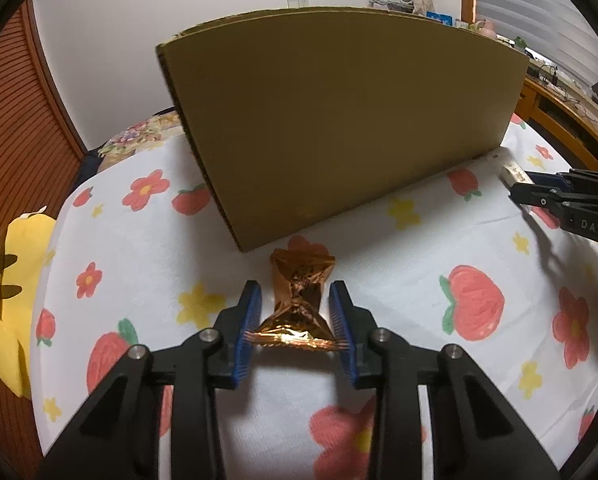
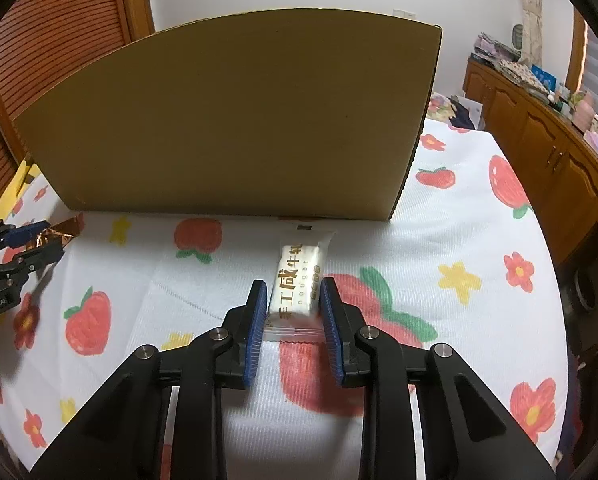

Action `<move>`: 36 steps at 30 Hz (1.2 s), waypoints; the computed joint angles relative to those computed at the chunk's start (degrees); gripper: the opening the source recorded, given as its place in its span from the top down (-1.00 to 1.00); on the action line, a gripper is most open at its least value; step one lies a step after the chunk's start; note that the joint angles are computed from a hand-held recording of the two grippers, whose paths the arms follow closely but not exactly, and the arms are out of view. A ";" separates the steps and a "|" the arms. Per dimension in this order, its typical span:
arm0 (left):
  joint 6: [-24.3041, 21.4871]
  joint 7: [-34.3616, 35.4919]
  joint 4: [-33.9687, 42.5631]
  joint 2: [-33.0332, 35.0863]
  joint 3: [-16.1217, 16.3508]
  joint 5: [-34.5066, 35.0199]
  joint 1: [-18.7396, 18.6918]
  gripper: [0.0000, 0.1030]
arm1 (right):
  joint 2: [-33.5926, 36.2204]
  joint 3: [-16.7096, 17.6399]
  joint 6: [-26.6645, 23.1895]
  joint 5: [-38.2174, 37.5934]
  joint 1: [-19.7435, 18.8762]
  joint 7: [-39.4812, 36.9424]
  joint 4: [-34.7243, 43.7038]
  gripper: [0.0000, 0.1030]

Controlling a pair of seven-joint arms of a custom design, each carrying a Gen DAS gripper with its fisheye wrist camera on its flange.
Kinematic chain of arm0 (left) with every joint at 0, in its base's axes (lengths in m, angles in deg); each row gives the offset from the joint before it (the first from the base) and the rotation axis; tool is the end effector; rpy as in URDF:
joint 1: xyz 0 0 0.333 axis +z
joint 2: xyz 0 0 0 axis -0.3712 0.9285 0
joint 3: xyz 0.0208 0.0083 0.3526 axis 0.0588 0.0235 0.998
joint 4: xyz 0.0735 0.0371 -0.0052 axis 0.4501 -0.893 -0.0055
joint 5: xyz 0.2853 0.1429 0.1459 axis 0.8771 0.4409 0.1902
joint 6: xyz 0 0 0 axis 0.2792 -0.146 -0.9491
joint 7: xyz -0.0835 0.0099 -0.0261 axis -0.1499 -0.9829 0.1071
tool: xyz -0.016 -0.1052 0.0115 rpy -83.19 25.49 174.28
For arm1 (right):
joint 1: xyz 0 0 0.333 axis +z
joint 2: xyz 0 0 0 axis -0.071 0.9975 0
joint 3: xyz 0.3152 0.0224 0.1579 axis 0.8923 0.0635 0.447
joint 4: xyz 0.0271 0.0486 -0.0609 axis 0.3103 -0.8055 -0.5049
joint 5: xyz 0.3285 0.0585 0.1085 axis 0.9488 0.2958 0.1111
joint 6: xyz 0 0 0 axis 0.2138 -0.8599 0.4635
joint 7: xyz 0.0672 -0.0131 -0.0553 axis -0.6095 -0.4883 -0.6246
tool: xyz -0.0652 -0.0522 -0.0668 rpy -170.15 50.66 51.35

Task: Organize snacks
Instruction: 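Grasp the white milk-candy packet with the right tool while the left tool grasps the gold candy, then carry both candies over the box and open both tools to drop them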

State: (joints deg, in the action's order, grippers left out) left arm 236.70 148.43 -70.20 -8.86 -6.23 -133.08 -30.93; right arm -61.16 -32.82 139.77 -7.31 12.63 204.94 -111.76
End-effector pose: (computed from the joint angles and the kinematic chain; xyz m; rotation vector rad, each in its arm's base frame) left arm 0.4413 -0.0055 0.4290 -1.5001 2.1048 -0.6680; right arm 0.4383 0.2239 0.4262 -1.9540 1.5710 -0.5599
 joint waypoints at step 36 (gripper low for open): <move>-4.30 -30.02 -13.11 -27.62 6.78 25.36 -9.81 0.69 | -18.19 -1.70 4.33 22.47 -0.53 -25.02 -15.58 0.55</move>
State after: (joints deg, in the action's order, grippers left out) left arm 232.40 118.41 -83.31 -36.49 0.55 -107.72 -40.73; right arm -79.34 -34.51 144.10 15.17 12.10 179.92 -127.34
